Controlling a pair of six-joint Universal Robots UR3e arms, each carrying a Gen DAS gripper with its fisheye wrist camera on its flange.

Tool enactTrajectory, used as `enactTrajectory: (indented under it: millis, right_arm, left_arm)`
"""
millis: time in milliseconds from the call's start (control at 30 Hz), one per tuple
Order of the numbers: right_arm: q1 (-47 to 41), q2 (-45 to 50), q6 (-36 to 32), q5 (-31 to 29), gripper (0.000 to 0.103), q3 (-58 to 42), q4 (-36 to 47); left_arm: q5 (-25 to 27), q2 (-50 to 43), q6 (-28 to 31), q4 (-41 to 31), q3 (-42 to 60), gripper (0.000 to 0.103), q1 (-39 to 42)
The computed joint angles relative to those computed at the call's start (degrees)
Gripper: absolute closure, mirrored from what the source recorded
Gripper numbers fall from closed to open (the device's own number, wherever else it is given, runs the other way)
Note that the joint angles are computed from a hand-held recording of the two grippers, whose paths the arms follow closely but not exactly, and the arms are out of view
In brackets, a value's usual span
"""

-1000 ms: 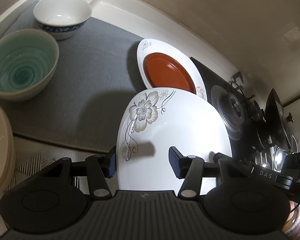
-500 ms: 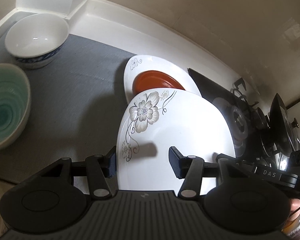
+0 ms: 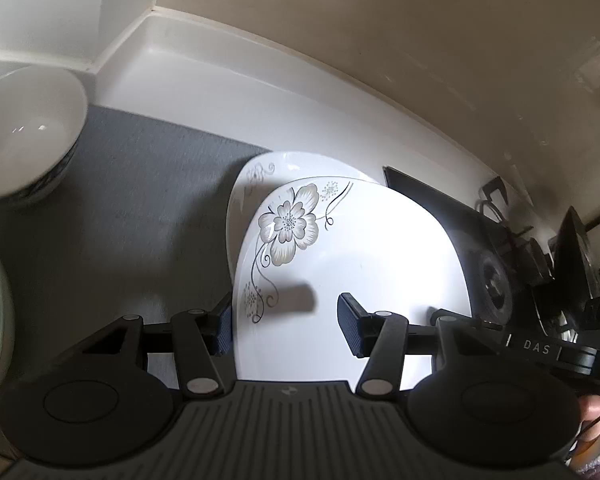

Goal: Organize plates and bowls
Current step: 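Carry the flower-print plate over the stacked plates and lower it on top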

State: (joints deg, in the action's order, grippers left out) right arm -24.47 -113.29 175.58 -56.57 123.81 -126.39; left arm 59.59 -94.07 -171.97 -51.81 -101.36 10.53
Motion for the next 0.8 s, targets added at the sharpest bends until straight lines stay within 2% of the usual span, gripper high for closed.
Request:
enactTrajectory:
  millis: [300,633,800]
  right_arm:
    - [2.30,10.66,2.80,-2.06,0.084,-4.53,-7.27]
    - [3.49,17.12,5.00,-3.81,0.084,-8.07,-11.10]
    - [4.26,18.78,6.20,-4.42,0.084,-9.31,-12.39]
  left_arm:
    - [2.22,-9.56,-4.21,3.06,8.57,0.045,-2.90]
    - [5.92,-16.10,-4.93,3.24,15.82,0.045,-5.75]
    - [5.48,-16.88,-4.36,3.09,16.49,0.047,-5.38]
